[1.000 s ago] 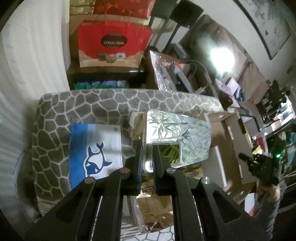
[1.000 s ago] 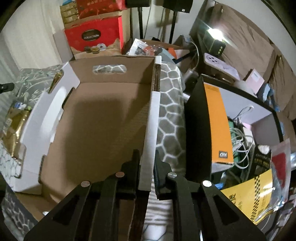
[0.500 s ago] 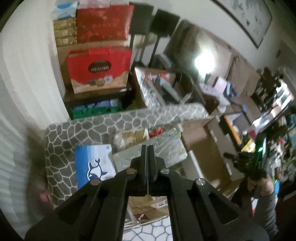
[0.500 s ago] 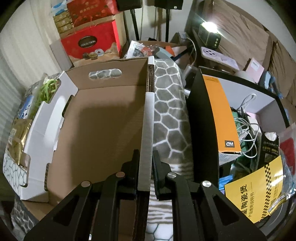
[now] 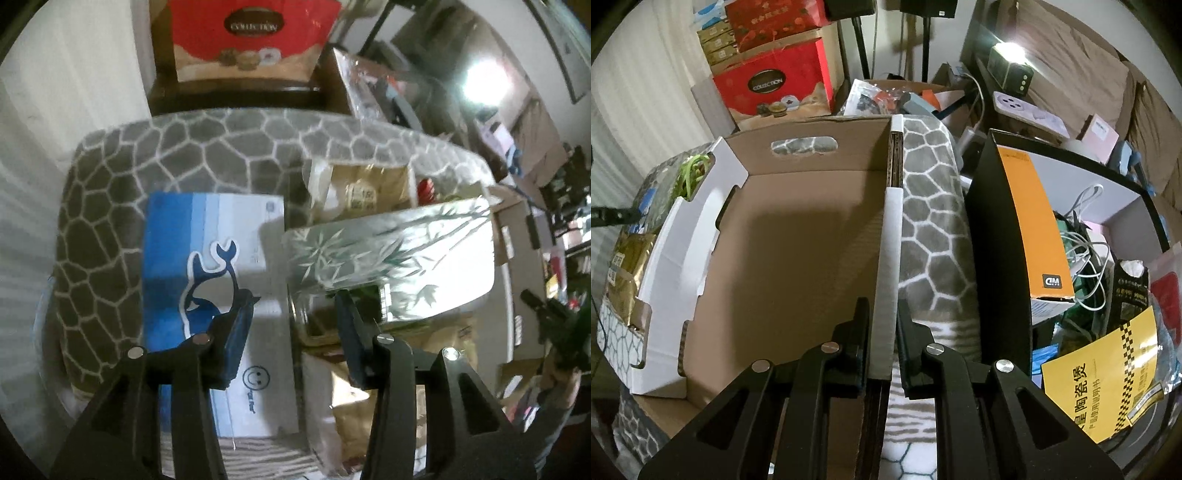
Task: Organize objects
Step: 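Lift the silver tray with the left tool and carry it into the cardboard box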
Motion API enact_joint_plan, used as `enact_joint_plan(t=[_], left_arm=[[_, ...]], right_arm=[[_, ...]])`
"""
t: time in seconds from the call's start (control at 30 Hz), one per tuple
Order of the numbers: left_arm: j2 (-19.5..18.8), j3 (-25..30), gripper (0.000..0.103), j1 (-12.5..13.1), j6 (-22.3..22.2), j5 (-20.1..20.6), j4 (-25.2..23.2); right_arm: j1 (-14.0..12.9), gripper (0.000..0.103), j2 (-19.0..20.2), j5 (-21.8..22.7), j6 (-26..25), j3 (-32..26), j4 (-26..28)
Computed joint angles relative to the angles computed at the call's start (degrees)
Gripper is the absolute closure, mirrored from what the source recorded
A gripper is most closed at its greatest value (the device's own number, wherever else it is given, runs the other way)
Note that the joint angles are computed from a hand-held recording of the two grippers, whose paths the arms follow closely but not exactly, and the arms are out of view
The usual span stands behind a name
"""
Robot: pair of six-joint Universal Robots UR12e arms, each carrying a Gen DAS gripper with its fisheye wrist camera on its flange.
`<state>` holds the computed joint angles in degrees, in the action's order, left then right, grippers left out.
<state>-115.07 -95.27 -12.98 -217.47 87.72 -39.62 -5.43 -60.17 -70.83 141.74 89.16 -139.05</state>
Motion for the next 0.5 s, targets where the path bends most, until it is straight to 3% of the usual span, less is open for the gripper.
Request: enact_joint_plan(t=[0.13,0.23,0.5], left_arm=[[-1.07,1.05,0.062,-0.63,1.05,1.14,-1.10],[-1.51,1.95,0.094,-0.93,1.69,1.51,-2.17],[-0.13,0.85,0.096,-0.68,1.10,1.47,1.33]], right_arm=[[-0.01,0.090,0.05,-0.01,0.12,-0.06,0.00],[0.00,0.090,0.07,-0.11,0.06,-0.04,-0.11],[-0.03,0.090,0.10,0.04,0.14,0.03,-0.01]])
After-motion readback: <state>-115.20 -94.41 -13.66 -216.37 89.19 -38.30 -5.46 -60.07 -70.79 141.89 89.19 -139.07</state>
